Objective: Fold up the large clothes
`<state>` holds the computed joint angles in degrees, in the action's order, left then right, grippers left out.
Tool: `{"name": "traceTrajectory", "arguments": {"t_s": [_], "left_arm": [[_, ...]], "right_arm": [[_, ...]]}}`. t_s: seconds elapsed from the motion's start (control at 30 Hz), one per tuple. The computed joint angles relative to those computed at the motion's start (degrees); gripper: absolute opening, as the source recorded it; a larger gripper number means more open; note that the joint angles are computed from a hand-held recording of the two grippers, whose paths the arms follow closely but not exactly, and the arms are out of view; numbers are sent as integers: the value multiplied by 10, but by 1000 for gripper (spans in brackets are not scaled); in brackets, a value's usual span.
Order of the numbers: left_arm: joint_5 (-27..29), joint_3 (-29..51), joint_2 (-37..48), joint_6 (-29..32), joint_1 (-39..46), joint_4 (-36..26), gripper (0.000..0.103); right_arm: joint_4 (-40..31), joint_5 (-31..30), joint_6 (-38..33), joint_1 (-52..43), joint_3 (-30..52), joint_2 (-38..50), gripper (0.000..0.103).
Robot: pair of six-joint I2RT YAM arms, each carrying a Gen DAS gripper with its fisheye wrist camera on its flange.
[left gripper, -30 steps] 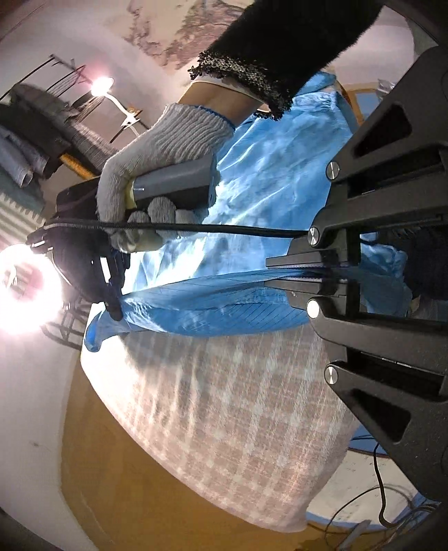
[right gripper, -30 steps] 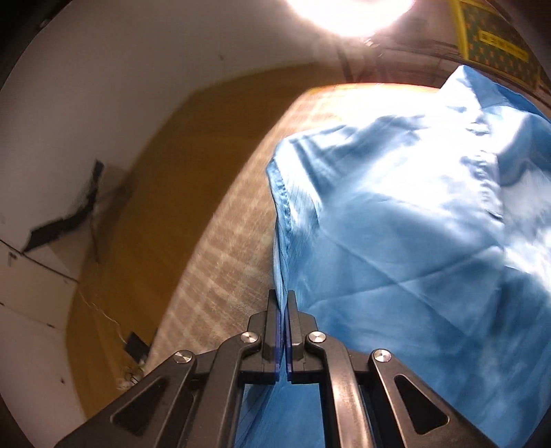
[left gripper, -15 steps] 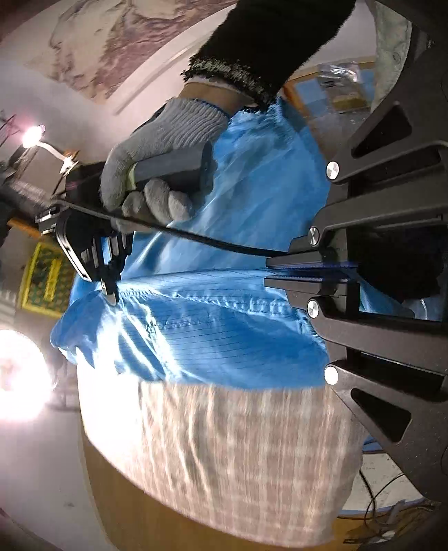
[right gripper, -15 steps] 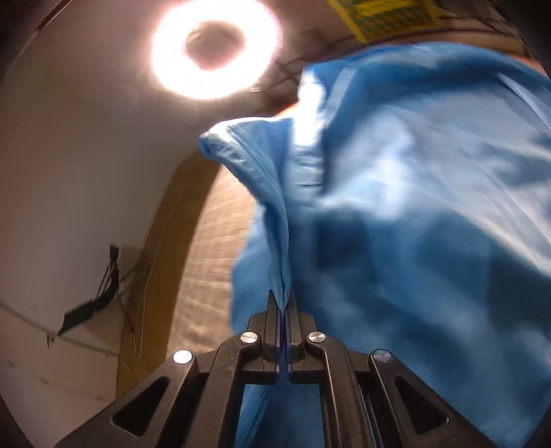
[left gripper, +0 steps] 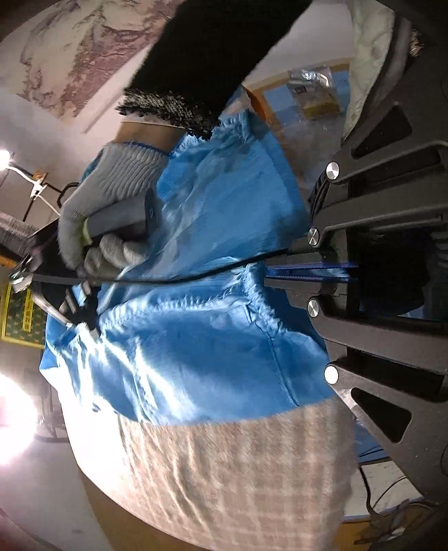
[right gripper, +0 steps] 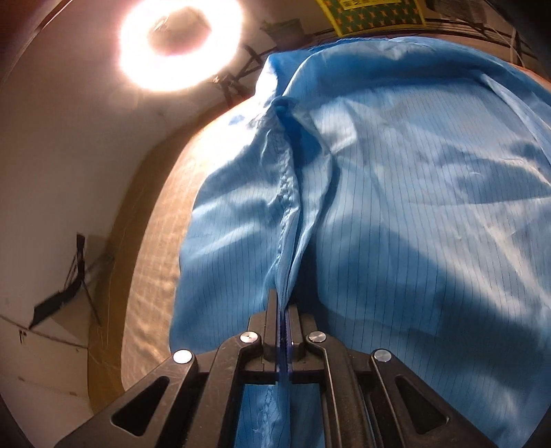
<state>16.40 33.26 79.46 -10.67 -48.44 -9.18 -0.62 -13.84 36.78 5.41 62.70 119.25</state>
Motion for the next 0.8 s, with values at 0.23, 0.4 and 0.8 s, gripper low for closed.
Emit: {"name": "traceTrajectory", "arguments": {"t_s": [0.23, 0.4, 0.8], "left_arm": [[101, -71, -155, 9, 181, -73, 40], [218, -67, -33, -22, 308, -24, 50], [195, -18, 141, -60, 252, 60, 1]], "right_arm": [[-6, -41, -38, 22, -101, -97, 50], [27, -73, -26, 50, -223, -185, 47], [198, -74, 128, 199, -357, -189, 0]]}}
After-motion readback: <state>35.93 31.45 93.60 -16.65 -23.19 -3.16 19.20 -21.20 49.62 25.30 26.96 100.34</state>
